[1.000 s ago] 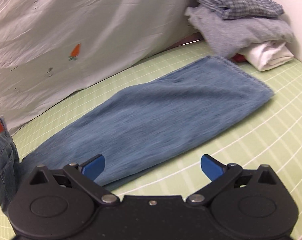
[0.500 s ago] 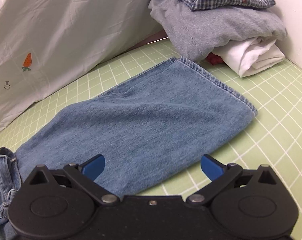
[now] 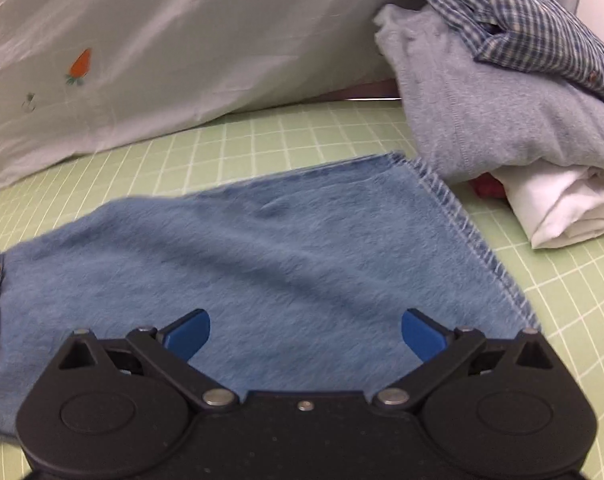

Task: Fold clothes
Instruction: 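Grasp the waistband with the left tool while the right tool grasps the hems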

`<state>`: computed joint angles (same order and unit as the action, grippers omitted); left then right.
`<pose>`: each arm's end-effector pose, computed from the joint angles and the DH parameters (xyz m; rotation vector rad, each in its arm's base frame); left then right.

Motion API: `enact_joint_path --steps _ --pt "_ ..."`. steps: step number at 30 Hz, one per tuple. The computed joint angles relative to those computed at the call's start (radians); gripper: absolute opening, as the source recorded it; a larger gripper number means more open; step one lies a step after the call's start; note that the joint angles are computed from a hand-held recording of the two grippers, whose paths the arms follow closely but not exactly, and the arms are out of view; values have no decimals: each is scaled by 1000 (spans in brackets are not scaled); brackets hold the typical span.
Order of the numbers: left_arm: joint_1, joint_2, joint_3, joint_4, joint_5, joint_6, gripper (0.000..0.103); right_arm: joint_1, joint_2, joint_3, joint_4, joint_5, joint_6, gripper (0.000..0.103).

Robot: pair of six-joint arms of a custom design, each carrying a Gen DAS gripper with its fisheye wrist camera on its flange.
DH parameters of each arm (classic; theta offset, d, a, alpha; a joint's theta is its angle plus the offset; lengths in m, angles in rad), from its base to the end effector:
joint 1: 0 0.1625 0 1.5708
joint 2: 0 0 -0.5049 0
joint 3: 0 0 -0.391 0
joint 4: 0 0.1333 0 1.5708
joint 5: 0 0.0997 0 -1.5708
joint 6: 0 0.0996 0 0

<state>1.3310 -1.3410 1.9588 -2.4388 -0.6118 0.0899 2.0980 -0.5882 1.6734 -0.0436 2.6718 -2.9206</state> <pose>0.0794 -0.5799 0.3969 0.2170 2.1722 -0.3580 0.3098 -0.4436 0.0076 -0.0248 -2.1207 0.9969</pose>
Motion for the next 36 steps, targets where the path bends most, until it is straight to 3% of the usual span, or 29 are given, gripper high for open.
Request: enact_joint_path --steps 3,6,10,14,21,25,29,31,32,33,36 --pt "-6 11 9 -13 28 -16 103 -32 -47 40 -92 19 -86 103" --pt "-1 9 6 -15 16 -14 103 -80 -92 89 -169 -9 -153 103" --pt "1 9 -2 5 9 -29 103 -144 -143 159 -267 -71 -187 103" --pt "-1 11 -10 38 11 -60 103 -179 -158 186 -330 -71 -214 103" --pt "0 13 -7 25 7 -62 103 -199 -133 154 -300 -73 -279 103" --pt "0 14 -10 34 7 -75 103 -195 -128 141 -269 -74 -253 99" --pt "3 18 -7 12 4 -68 103 -191 -125 121 -221 -72 -210 82" --pt "4 21 -18 32 4 -82 103 -182 -118 108 -216 -54 -178 64" --pt "4 23 -24 49 6 -108 103 -179 -120 106 -213 -60 -160 37" --pt "2 22 -30 65 5 -138 103 -180 -125 107 -199 -85 -124 21" --pt "-3 -12 -26 35 -77 -164 102 -163 -136 99 -156 -99 -6 14"
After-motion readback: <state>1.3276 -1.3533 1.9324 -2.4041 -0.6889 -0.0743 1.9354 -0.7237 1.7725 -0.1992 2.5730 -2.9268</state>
